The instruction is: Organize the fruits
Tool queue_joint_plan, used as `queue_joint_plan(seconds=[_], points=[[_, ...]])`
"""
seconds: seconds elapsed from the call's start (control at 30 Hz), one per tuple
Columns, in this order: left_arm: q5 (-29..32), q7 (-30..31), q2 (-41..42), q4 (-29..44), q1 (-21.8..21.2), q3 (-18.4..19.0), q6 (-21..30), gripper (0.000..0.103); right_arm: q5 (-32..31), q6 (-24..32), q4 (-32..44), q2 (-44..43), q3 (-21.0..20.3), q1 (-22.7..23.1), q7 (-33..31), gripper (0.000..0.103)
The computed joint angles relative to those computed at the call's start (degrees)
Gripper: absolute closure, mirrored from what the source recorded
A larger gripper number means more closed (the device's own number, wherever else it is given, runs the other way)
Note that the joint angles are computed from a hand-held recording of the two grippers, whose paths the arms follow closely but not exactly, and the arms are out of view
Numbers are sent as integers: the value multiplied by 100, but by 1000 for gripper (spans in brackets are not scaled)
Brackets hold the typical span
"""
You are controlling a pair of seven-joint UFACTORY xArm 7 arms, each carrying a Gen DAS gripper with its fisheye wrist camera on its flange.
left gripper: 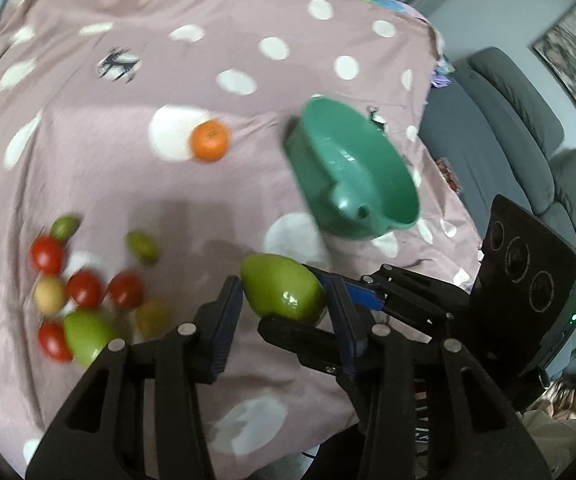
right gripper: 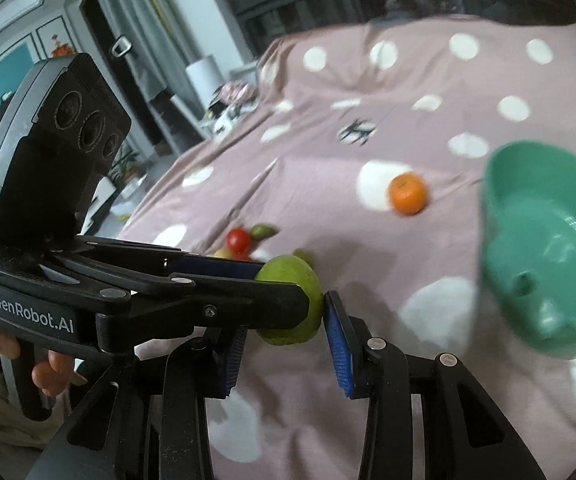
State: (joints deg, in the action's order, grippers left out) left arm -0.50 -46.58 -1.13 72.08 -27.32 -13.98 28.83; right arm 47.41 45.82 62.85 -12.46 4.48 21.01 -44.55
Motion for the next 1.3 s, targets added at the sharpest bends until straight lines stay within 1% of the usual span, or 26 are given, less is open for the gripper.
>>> queue_joint_plan(seconds=[0.1,0.2,0.3,0.43,0.53,0.67,0.73,0.93,1.07,1.2,1.23,1.27,1.3], points=[[122,234,405,590,-43,-5,91,60,54,-164,23,-69,-95,-88,-38,63],[288,494,926,1351,-143,28,246,60,89,-377,88,-85,-193,-188,-71,63],[277,833,1448,2108,-243,75,366,60,54,-573,221,-16,-239,-274,-26,63],[-16,1355,2144,3061,-290,89,517,60,145,-770,434,170,-327,-396,-111,63],[-276,1629,2516,3512,-305,85,577,60,106,-887,511,282,-323,-512,-34,63],[-485,1837,3046,4257,-387,126,825,60,57,-954,612,461,-310,-650,78,63],[-586,1914,3245,4516,-407,140,918,59,43,-961,651,545,-298,-717,126,63],[-832,1887,3605,4956,-431,197,1139,60,-164,-818,832,796,-214,-899,386,63],[-890,1810,3707,5062,-447,239,1228,59,-187,-641,922,913,-184,-998,550,63],[-1005,1780,3653,4927,-394,205,1231,49,-301,-563,928,935,-135,-1060,729,63],[-1044,1806,3615,4868,-375,178,1216,42,-288,-540,918,919,-134,-1069,730,61],[-1048,1798,3582,4828,-376,183,1209,35,-274,-511,922,918,-136,-1077,735,57],[-1024,1764,3530,4772,-391,211,1188,32,-284,-510,905,897,-134,-1084,763,54]])
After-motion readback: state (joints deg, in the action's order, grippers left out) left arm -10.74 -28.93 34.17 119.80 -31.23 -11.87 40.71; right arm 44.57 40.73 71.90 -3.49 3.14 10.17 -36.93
